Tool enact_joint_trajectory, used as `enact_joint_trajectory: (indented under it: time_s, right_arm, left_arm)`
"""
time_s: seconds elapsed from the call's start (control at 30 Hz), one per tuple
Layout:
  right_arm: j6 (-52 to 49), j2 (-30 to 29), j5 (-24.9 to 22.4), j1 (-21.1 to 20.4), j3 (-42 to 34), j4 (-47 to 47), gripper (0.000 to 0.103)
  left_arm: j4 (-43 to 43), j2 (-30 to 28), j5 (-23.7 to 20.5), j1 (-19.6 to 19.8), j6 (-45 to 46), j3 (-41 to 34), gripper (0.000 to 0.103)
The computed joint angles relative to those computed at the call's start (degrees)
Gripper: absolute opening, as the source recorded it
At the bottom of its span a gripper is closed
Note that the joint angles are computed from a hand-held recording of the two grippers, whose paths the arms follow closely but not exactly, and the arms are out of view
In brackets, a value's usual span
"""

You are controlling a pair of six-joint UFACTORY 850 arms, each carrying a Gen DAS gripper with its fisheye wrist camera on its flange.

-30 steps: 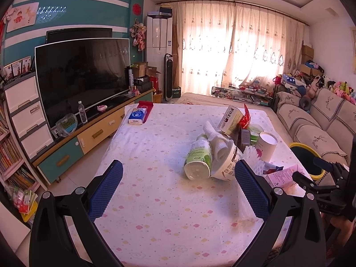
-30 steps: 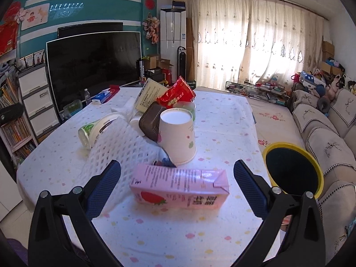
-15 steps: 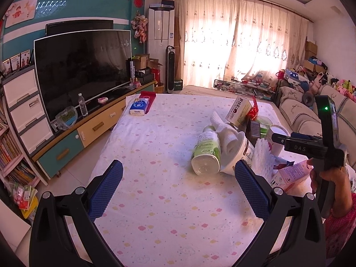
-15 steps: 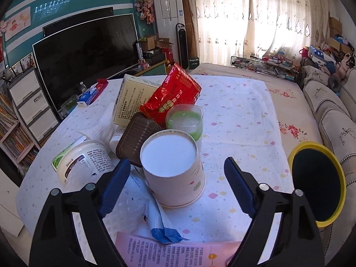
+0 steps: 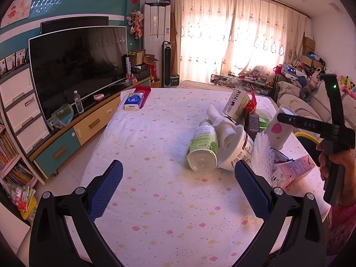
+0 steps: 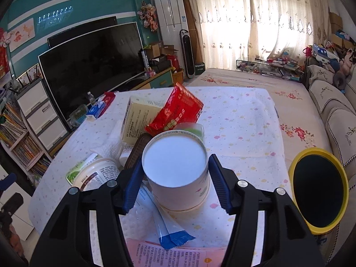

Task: Collect trash
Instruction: 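Carry the paper cup over the yellow-rim bin and open the right tool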

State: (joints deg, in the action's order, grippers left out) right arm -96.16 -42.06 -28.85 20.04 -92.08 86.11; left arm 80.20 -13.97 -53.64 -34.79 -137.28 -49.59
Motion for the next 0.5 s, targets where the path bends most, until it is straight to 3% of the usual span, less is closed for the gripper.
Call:
enact_joint_trajectory:
  time_s: [0.13, 0.37, 0.5]
  right_arm:
    - [-5.5, 1.7, 1.0, -2.2, 1.3, 7.1, 0.056]
    - [-7.4, -2.0, 10.6, -7.1, -3.4, 14.6, 0.056]
    - [0.7, -7.6, 17.1, -9.1, -9.6, 8.8, 0.056]
  left_arm:
    - [1.7, -0.7, 0.4, -0.5, 0.3, -0.6, 0.099]
    - [5.4, -2.6, 3.3, -0.8, 0.9, -2.7, 0.099]
    - [7.0, -4.7, 5.5, -0.5, 1.6, -5.0, 0.099]
